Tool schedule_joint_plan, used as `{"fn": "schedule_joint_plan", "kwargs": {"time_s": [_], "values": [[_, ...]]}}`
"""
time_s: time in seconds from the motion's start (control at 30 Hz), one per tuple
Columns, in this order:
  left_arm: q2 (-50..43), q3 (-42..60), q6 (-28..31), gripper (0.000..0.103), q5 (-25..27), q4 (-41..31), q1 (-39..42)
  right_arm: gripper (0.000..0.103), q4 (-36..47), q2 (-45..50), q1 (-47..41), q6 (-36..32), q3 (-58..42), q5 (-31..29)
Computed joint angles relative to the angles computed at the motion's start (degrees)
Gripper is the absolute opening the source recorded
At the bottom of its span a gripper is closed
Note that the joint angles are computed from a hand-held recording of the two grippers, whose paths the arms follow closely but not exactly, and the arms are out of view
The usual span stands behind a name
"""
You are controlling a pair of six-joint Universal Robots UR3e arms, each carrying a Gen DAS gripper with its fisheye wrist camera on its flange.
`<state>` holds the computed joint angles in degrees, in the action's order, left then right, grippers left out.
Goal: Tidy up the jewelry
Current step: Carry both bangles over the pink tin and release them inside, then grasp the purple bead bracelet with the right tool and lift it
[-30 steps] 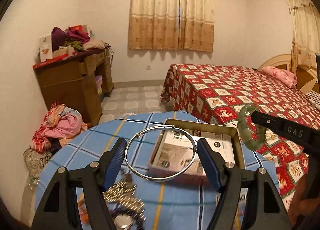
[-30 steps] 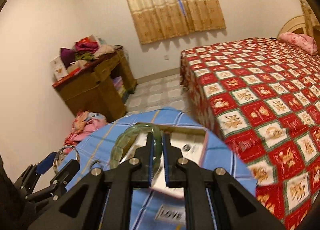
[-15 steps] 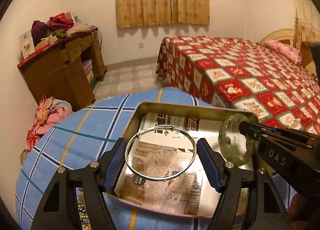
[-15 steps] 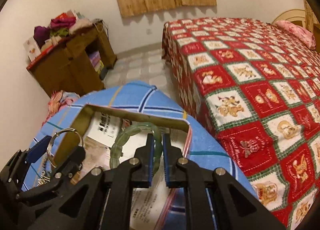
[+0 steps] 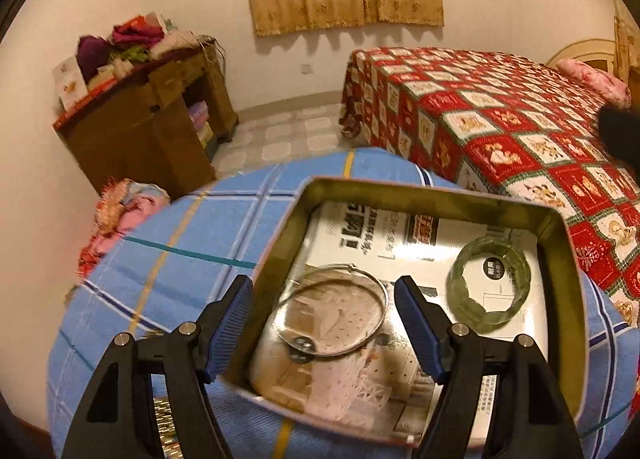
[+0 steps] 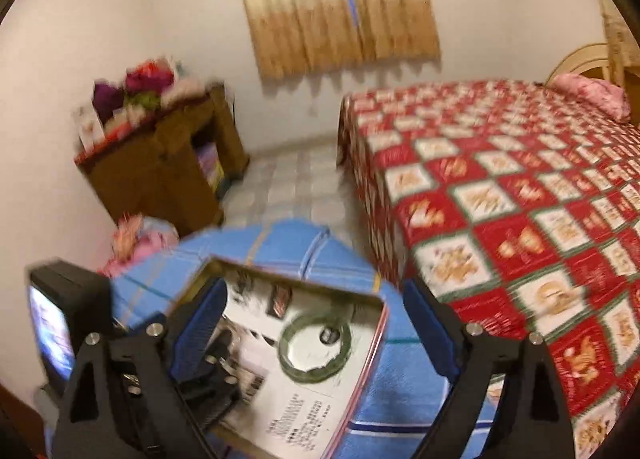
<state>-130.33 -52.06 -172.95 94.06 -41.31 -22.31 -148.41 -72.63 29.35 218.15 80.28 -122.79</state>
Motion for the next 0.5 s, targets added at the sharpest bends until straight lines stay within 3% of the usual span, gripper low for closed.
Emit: {"fn": "schedule_joint_plan", "kwargs": {"time_s": [0.07,0.13,0.3,0.4,0.5], "values": [[3.8,-4.2,0.2,0.074,-0.4,2.3,0.4,0.092,-0.3,-1.6,2.8,1.3,-0.1,-4.8],[8.0,-8.8,-0.1,0.076,-0.6,4.3,0.9,0.103,-0.2,-2.1,6.3,2.4,-1.1,-10.9],[19.7,-23.7,-0.6,0.080,-1.0,10.1,3.1,0.103,5.5,1.5,16.0,11.5,-5.6,-25.3],[25.1,-31.0,-0.9,0.080,0.3,12.4,3.7,0.103,8.7,2.7,18.3,16.6,-5.6,-26.3],[30.4,-38.4,-0.1,0.080,1.3,13.8,4.6,0.103,12.1,2.9,18.4,20.5,-5.2,-21.1]]}}
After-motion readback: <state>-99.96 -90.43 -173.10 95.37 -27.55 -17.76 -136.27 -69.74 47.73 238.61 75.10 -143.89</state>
